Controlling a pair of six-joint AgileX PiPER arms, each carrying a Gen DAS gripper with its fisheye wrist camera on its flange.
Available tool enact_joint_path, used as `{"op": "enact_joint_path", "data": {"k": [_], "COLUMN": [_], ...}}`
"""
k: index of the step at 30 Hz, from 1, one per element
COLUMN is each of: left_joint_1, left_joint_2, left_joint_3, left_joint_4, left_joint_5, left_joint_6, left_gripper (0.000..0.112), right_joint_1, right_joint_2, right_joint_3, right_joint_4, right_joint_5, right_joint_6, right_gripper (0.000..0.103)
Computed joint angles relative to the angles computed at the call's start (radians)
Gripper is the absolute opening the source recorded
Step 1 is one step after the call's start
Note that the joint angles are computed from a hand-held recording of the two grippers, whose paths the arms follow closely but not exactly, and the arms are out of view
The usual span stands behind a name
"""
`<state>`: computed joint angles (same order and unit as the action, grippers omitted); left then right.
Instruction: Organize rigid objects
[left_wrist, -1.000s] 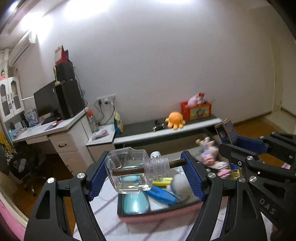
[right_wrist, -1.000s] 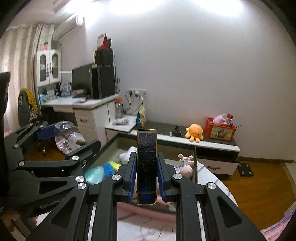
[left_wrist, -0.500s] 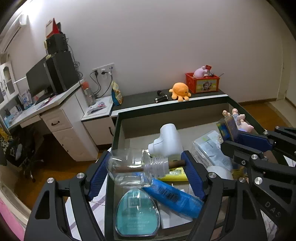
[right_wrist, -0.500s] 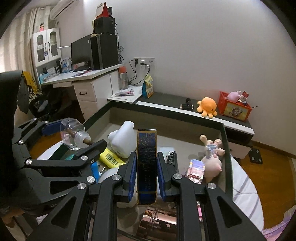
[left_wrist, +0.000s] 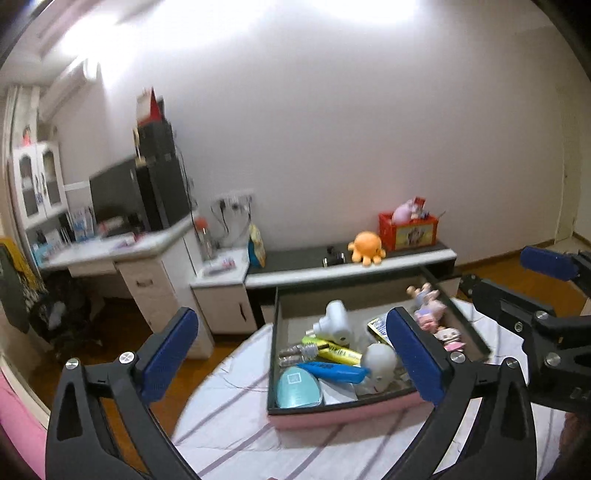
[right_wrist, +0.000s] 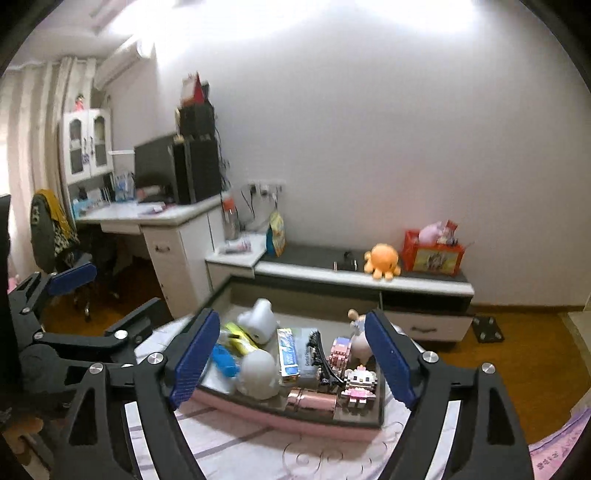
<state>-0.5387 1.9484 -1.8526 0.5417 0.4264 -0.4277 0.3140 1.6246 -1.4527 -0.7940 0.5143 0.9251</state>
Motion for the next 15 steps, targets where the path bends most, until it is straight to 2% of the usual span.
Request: {"op": "enact_joint_path", "data": {"k": [3, 4, 9, 10, 13, 15], "left_joint_1": [-0.011, -0.016, -0.054, -0.060, -0.088, -0.105], "left_joint_2": [-0.151, -0.194, -0.406, -0.436, -0.550, -0.623], "left_joint_3": [0.167, 0.213, 0.418, 0.442, 0.545, 0.607], "left_joint_4": [0.077, 0.116, 0.333, 0.349, 0.444, 0.497], "left_joint_5": [-0.059, -0.073, -0.095, -0.091, -0.085, -0.082], "left_joint_6": [-0.083, -0.124, -0.350, -0.369, -0.476, -0.538], "left_gripper": [0.103, 0.103, 0.103, 0.103, 0.103, 0.103], "right_joint_1": [0.111, 0.145, 0.336, 0.396, 0.521, 0.582], "right_joint_2": [-0.114, -0.140, -0.261, -0.279, -0.318, -0.337], "right_joint_3": [0.066, 0.079, 0.148, 0.156, 0.171, 0.178], "right_joint_4": [-0.169, -0.213, -0.387, -0.424, -0.477, -0.503], "right_joint_5": [0.111, 0.147, 0.345, 0.418, 0.544, 0.598], "right_joint_6": [0.153, 0.190, 0.332, 0.363, 0.406, 0.427], "right_gripper": [0.092, 0.102, 0.103, 0.103, 0.103, 0.103]}}
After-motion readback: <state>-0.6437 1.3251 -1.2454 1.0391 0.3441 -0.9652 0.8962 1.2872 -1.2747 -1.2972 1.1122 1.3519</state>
